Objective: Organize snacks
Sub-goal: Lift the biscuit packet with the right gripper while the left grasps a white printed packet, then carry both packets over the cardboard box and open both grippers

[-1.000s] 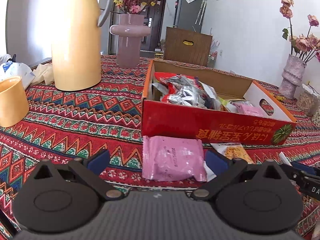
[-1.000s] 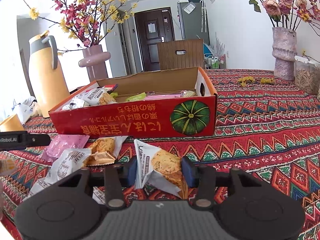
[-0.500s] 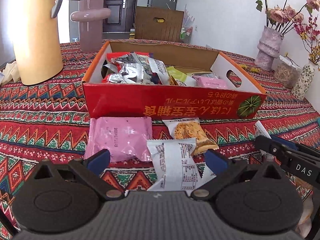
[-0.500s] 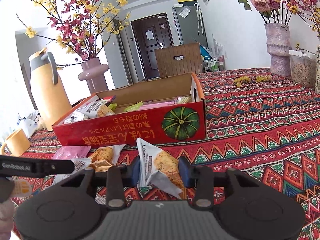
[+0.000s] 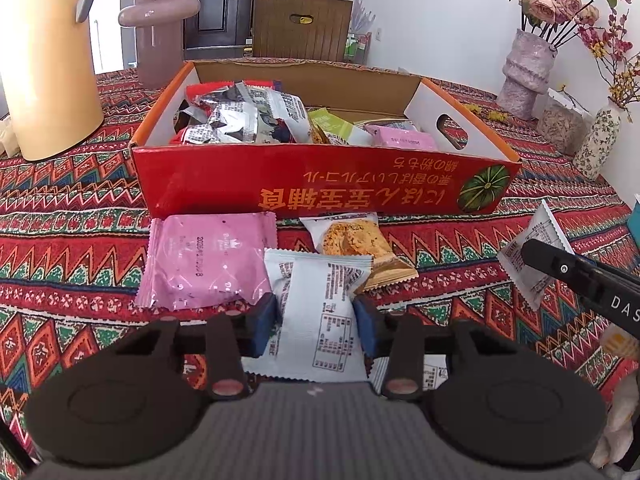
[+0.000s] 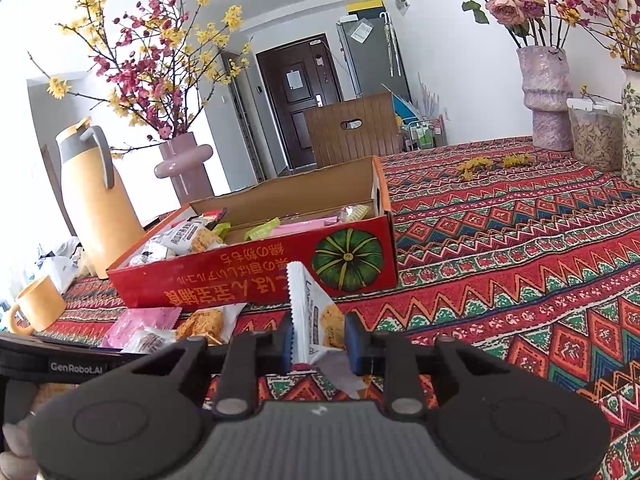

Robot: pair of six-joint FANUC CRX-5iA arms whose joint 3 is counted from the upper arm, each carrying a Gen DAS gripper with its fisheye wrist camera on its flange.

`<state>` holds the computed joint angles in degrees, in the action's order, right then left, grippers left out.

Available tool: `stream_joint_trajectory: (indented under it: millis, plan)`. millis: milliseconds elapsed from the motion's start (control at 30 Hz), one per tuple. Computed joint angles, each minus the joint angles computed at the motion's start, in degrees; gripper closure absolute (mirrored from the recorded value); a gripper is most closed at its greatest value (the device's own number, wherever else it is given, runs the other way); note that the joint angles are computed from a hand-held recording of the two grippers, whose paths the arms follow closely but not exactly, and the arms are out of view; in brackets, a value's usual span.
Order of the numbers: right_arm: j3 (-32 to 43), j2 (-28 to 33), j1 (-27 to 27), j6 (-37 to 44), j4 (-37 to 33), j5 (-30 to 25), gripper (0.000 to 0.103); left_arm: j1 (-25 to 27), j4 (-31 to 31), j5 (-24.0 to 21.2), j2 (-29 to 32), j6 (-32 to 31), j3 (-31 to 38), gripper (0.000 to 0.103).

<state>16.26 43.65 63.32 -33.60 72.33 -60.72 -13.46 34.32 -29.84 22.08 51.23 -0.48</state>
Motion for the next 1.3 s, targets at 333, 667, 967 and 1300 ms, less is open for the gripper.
stream_joint_trajectory:
  millis: [333,667,967,1300]
  plan:
    - [-1.0,-0.7,0.2,-1.6,1.2,-1.1,0.09,-0.1,5.9,3.2,-2.1,-5.2,-3.4,0.06]
    - [-0.3,-0.6,0.1,-0.8,2.8,-2.1,0.094,-0.5,12.0,5.9,-3.3,-10.7,-5.6,0.06]
    - [0.9,-0.3,-0.3,0.5,4.6,-2.8,0.094,-1.5,17.3,7.9,-3.7,-15.8,-5.9,0.06]
    - [3.0,0.0,-2.3,2.1,9.5,-3.0,0.094,-4.0,22.7,11.7,-3.1,-21.9,-3.9,0.06]
